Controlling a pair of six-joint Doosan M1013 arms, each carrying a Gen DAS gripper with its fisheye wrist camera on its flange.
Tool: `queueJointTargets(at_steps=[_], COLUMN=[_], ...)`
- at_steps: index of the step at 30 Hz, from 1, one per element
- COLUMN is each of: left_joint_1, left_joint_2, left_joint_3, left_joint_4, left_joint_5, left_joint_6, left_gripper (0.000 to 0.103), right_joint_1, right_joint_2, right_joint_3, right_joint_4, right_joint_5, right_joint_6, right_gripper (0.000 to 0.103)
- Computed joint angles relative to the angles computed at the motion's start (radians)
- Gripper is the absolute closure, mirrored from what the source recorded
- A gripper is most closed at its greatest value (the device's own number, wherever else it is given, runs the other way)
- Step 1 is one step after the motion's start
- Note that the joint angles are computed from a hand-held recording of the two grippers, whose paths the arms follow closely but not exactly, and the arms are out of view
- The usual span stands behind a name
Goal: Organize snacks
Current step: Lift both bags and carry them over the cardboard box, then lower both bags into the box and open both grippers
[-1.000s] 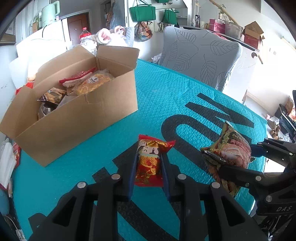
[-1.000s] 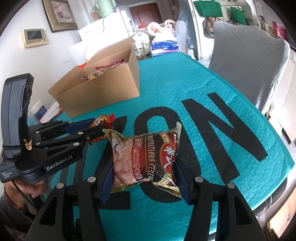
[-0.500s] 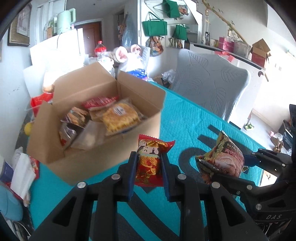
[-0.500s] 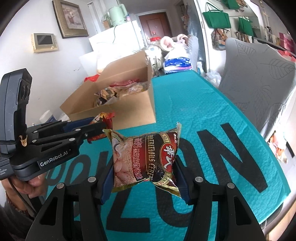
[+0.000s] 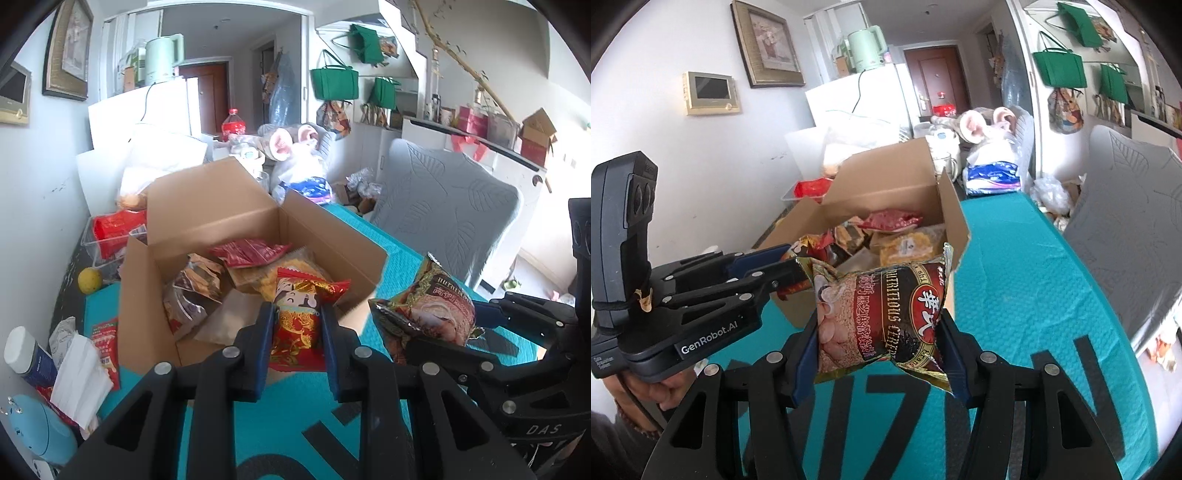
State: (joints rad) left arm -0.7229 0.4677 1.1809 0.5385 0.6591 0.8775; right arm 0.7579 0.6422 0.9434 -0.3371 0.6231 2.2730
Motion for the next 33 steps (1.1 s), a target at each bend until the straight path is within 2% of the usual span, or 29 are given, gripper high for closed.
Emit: queueJointTargets(at_steps=[4, 10, 16, 21, 25, 29, 33], left_joint_1=[0.021, 0.050, 0.075, 0.091, 0.097, 0.109, 0.103], left_joint_2=[0.011, 0.034, 0.062, 0.079, 0.094, 0.104, 0.118], left_joint_3=[-0.016, -0.050, -0.079, -0.086, -0.100, -0.109, -0.122], left_joint_4=[0.019, 0.034, -0.021, -0.057, -0.057, -0.128, -0.087], left_joint_5=[0.006, 0.017, 0.001, -0.002, 0.032, 0.044, 0.086], left_joint_6=[-0.030, -0.048, 0.006, 0.001, -0.016, -0.001, -0.030], left_gripper=[0.078, 0.078, 0.078, 0.078, 0.078, 0.078, 0.078], right_joint_1=[-0.006, -0.001, -0.009, -0.017, -0.021, -0.029, -0.031], right_joint_2=[0.047, 0.115, 0.183, 0.235, 0.265, 0.312, 0.348], right_joint_3=[-0.090, -0.223, -0.341, -0.426, -0.473, -0.552, -0.611], right_joint_4=[0.033, 0.013, 0.034, 0.073, 0.105, 0.165, 0.181], right_joint_5=[0.039, 0.094, 0.155, 0.214, 0.240, 0.296, 0.347], right_joint_6=[-0.074, -0.147, -0.201, -0.236, -0.269, -0.317, -0.332], right_gripper=[0.045, 0.045, 0.045, 0.045, 0.045, 0.045, 0.045])
